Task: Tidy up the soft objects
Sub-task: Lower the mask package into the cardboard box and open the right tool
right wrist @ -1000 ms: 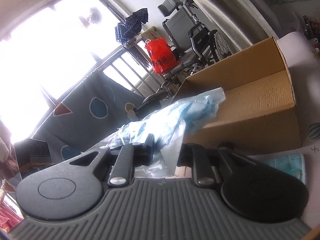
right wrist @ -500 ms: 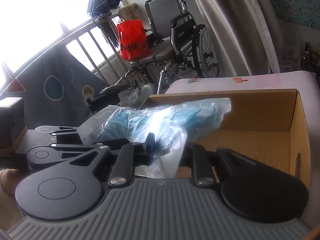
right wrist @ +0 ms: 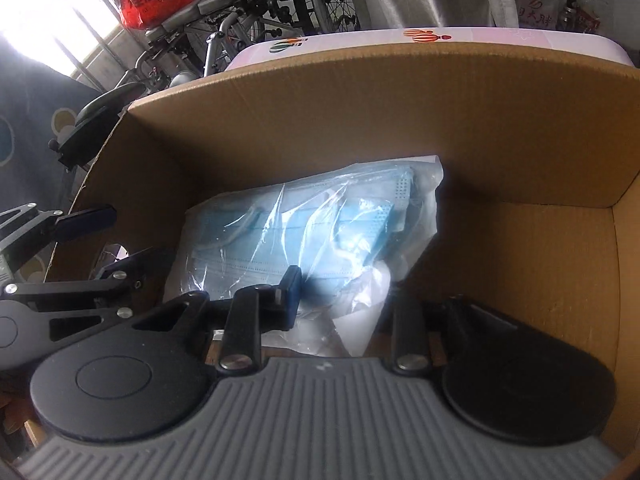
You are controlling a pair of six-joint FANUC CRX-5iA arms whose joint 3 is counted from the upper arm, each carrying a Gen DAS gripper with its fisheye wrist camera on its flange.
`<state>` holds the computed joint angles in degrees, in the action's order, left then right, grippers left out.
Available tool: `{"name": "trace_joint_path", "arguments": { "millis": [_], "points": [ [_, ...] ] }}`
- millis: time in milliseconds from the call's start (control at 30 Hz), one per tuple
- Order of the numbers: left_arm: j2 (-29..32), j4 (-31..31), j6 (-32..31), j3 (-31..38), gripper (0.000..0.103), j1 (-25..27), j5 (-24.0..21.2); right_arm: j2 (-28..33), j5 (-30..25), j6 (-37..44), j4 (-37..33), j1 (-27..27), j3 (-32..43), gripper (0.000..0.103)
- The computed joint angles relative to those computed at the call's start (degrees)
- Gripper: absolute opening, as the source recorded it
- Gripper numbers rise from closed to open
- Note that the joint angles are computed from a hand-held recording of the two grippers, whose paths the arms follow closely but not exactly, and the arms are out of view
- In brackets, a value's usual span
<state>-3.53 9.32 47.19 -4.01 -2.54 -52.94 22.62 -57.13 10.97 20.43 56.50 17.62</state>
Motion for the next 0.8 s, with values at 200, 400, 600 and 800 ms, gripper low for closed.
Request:
{"name": "trace_joint_path", "arguments": {
  "millis": [200,400,600,800],
  "points": [
    [2.39,0.06,-13.85,1.92,0.060,-0.77,-7.94,-1.57,0.70,-2.27,-7.52,-1.57,-1.03,0.067],
    [5.67,-6.76,-16.83,3.50,0.027,-4.41,-10.05,-5.68,7.23,-14.17,-2.08,-1.49,-9.34,0.031],
    [7.89,-12.29,-9.54,5.93,0.008,-5.08,-8.29,-6.21,10.72,-16.41,0.92,-2.13,-13.33,0.008],
    [8.53,-14.67,-4.56,7.04,0.025,-5.01,-7.28,-4.78,9.35,-13.78,1.66,-1.62,-11.40,0.009]
  ]
}}
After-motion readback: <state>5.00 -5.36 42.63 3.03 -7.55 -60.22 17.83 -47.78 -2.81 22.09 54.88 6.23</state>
